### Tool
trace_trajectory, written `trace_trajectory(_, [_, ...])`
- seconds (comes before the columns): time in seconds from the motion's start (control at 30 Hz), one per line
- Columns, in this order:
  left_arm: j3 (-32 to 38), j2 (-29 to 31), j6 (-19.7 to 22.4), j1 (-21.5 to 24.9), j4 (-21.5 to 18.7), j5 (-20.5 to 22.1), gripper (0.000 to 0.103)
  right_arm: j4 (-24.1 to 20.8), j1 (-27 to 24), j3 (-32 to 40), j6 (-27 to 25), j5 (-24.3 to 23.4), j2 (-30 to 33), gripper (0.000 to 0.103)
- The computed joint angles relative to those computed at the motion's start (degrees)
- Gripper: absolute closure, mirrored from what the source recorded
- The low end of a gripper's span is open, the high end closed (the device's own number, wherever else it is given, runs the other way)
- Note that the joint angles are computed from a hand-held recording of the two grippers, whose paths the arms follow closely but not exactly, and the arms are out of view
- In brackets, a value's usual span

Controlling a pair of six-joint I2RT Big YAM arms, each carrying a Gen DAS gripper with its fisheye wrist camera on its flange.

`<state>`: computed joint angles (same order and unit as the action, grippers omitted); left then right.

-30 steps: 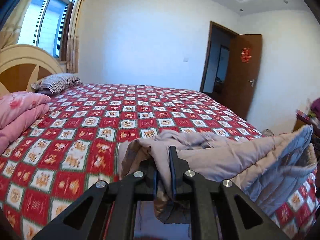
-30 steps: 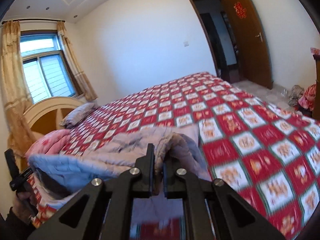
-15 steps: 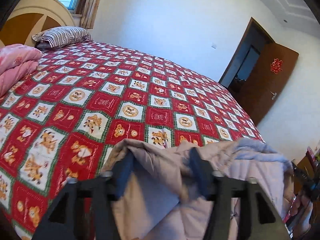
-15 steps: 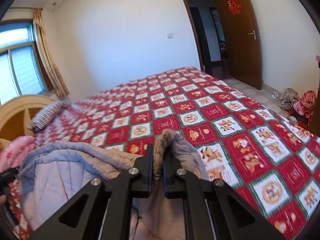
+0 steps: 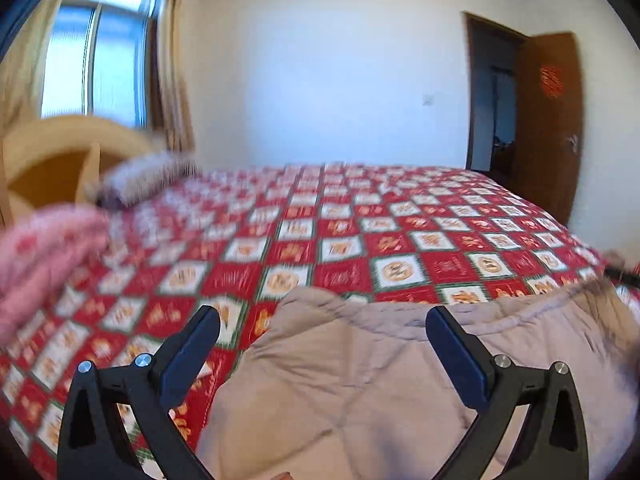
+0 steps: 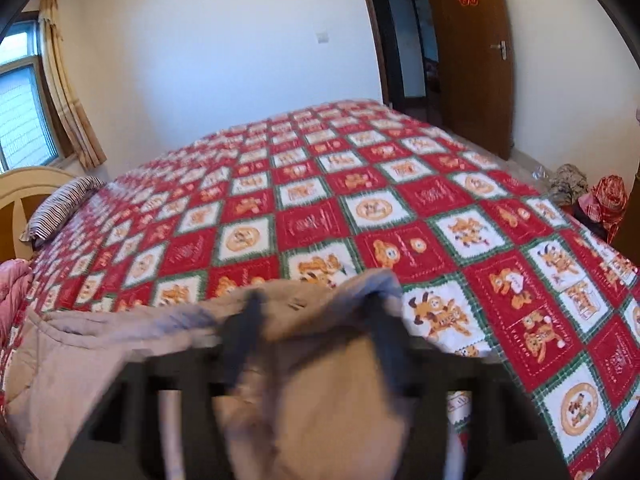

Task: Fold large clothes

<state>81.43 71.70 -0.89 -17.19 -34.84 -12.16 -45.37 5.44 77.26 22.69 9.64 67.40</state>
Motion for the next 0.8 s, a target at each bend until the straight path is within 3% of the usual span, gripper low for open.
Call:
trace_trajectory(0.07, [-1.61, -0.82, 3.29, -2.37, 2.68, -1.89, 0.001, 2.15, 2.93, -1.47, 0.76, 4.96, -2.62, 0.005])
trace_trajectory(0.13, [-1.51, 0.09, 5.61, -4.08, 3.73, -4.24, 0.001, 0.83, 5.98, -0.68, 0.26, 7.45, -2.71, 0.005])
trace_trajectory(0.2, [0.06, 2.17, 5.49, -4.71, 2.5, -6.04, 0.001, -0.05, 9.93, -0.27, -0.81, 7.76, -2.44, 0.005])
trace_trajectory(0.27, [2.06, 4.78, 3.8, -4.45, 0.21, -6.9, 0.001, -1.04, 14.7, 0.83, -5.06, 10.3, -0.31, 0.008])
trace_trajectory(0.33, [4.46, 7.92, 1.53, -3.39, -3.36, -7.13, 0.001, 0.77, 17.28, 0.55, -8.85, 12.78, 1.52, 0.01])
trace_trajectory(0.47, [7.17, 12.5, -5.23, -0.07, -9.23, -2.89, 0.001, 0.09, 15.98, 1.63, -9.25, 14.46, 6.04, 0.015])
trace_trajectory(0.6, [6.82, 14.0, -8.27, 1.42, -8.26, 0.35, 0.001, -0.32, 12.36, 1.63, -5.96, 10.57, 8.2, 0.015])
trace_trajectory(0.8, [8.93, 17.23, -10.5, 2.18, -9.75, 4.04, 0.001, 0.62, 11.98, 1.45, -5.82, 10.53, 9.52, 0.013])
